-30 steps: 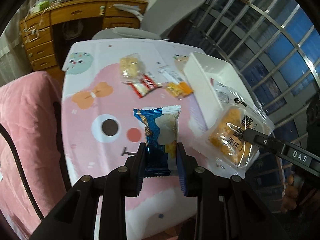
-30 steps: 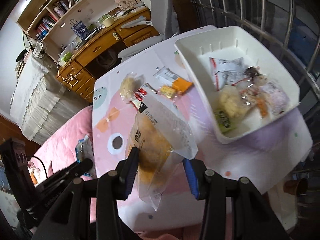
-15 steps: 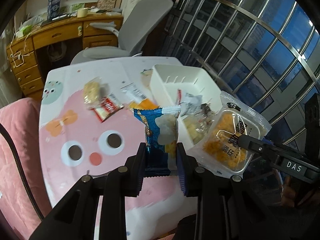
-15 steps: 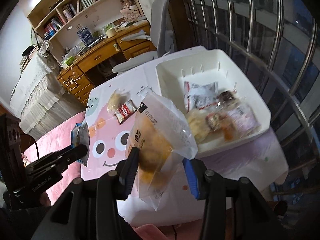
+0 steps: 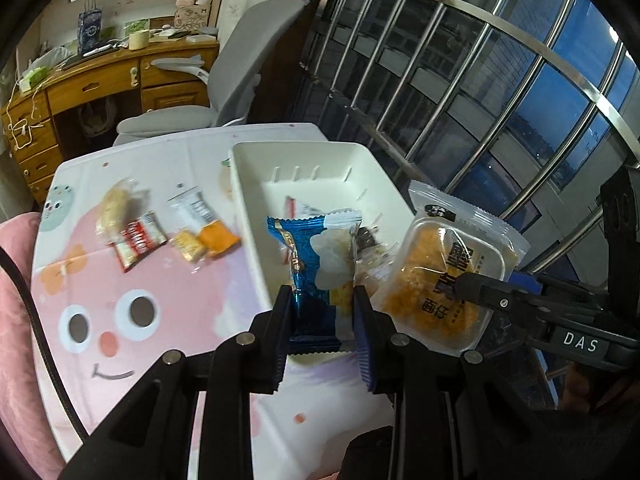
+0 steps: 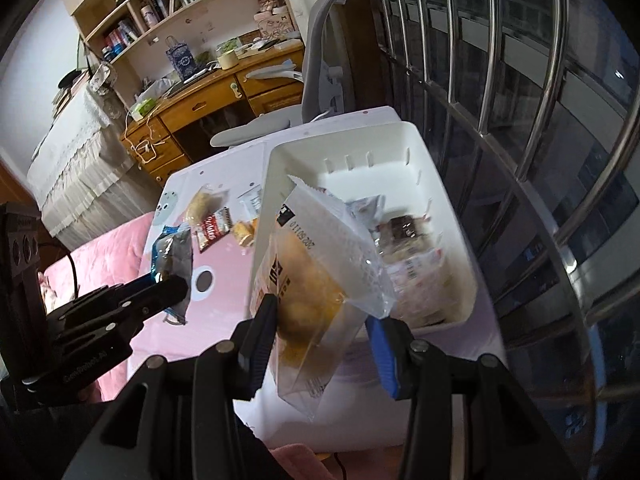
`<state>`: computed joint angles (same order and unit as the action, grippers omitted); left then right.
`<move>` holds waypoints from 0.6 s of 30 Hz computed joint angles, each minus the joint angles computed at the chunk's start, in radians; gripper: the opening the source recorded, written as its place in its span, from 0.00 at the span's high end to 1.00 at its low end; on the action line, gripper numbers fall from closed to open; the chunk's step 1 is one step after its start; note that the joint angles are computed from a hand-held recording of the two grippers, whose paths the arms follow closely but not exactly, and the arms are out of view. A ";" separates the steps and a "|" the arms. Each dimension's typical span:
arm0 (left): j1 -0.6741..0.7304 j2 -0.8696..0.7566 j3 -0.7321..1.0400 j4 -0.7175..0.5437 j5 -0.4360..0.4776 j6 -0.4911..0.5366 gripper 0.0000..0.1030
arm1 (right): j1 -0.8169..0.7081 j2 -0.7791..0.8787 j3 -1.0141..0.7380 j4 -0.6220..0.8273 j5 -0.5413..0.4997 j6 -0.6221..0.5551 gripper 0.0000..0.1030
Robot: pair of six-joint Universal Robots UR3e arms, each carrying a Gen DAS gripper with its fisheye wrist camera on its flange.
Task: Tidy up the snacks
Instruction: 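Carry both packets into the white tray and open both tools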
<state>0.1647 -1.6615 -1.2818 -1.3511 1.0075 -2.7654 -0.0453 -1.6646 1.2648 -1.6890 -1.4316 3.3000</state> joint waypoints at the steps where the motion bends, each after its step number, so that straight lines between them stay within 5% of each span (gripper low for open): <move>1: -0.028 -0.017 0.003 0.035 0.011 -0.033 0.74 | -0.031 -0.004 0.006 0.004 0.018 -0.039 0.56; 10: -0.207 -0.187 0.159 0.114 0.110 -0.170 0.71 | -0.205 0.014 -0.006 0.052 0.120 -0.286 0.56; 13: -0.256 -0.230 0.227 0.111 0.211 -0.194 0.38 | -0.238 0.028 -0.017 0.065 0.148 -0.316 0.53; 18: -0.240 -0.233 0.229 0.117 0.219 -0.217 0.30 | -0.239 0.065 -0.039 0.083 0.148 -0.328 0.51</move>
<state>-0.0756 -1.8941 -1.0531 -1.2343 1.2268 -2.9825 -0.2846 -1.6001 1.2257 -1.6057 -1.2832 2.9722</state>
